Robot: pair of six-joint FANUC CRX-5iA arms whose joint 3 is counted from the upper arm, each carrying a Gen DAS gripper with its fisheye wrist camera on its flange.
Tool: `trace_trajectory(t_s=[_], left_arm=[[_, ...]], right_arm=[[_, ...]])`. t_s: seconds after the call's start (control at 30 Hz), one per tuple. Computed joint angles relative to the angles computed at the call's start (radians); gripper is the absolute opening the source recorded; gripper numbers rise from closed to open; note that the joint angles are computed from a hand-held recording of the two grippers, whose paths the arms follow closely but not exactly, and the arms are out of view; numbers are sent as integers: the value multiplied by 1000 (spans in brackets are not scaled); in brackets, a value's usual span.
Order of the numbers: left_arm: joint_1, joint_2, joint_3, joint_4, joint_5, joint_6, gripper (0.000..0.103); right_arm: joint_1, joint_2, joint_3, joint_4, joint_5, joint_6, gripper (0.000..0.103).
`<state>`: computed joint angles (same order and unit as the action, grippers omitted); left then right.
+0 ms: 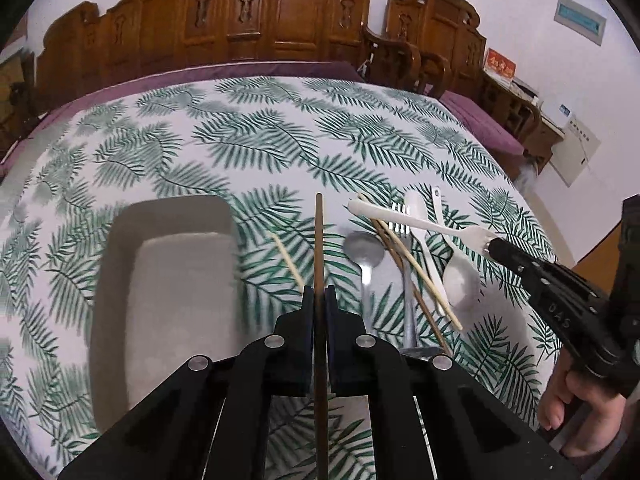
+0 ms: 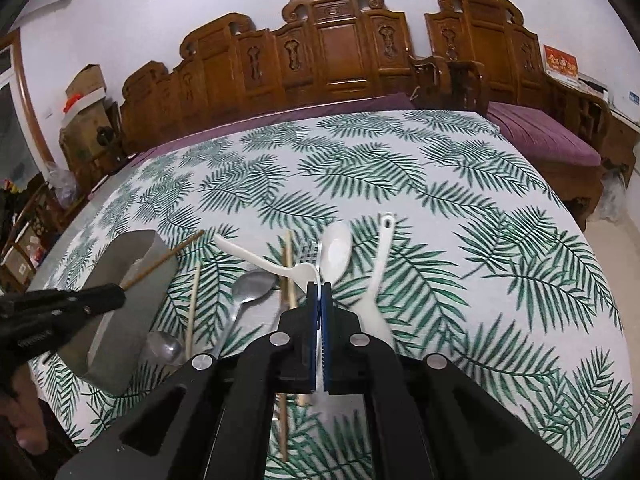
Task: Organize utensils
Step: 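Carry the chopstick into the grey tray and open the left tool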
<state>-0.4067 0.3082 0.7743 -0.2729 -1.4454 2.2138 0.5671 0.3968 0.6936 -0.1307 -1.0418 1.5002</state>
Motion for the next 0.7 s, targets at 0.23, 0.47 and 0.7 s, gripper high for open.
trace_trajectory(t_s=[0.23,0.47,0.7], left_arm=[[18,-97,-88,-40,6,-19,4],[73,-181,-219,-6,41,-22,4],[106,-222,-319,15,76,-1,4]], right_arm=[[39,8,0,27,7,-12,2],[65,27,8,59,1,-20,2],[83,33,3,88,3,-31,2]])
